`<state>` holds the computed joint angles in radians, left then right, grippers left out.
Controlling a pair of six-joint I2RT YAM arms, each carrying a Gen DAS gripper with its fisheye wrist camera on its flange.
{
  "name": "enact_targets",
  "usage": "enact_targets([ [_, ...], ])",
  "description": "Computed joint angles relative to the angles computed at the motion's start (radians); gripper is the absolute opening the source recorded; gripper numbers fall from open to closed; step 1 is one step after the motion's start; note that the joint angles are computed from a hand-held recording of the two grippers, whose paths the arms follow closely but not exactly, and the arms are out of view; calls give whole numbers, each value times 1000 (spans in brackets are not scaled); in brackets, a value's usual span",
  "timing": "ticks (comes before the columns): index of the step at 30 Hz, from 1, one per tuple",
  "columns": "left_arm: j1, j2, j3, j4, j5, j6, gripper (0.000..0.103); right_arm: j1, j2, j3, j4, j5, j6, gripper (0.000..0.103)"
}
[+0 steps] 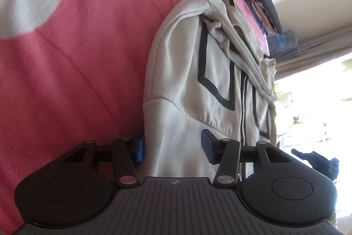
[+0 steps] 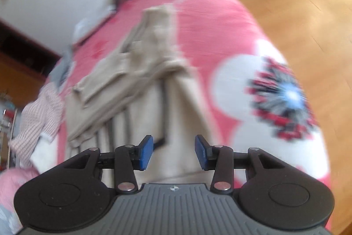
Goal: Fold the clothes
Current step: 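Grasp one hoodie side edge with the right gripper while the left grasps the other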
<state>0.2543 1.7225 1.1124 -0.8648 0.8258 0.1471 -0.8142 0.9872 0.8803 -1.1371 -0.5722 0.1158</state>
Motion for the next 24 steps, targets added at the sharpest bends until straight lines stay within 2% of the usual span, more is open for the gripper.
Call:
enact_targets([
  [3, -16, -7, -1, 1, -23, -6, 45, -198, 174, 7, -104, -87, -178, 45],
  [6, -27, -11, 5, -12, -45, 15, 43, -246, 329, 6, -154, -130, -271, 45],
  [10, -34, -13, 13, -36, -67, 54, 40, -233, 429, -12, -91, -147, -292, 45],
  [13, -37, -16, 9, -37, -81, 70, 37, -229, 526, -15, -94, -156, -342, 44],
  [18, -28, -10, 4, -34, -77, 59, 35, -207, 612, 2, -214, -124, -471, 39],
  [24, -47, -21, -4, -30, -99, 94, 35, -110, 687, 12, -279, -77, -549, 35],
])
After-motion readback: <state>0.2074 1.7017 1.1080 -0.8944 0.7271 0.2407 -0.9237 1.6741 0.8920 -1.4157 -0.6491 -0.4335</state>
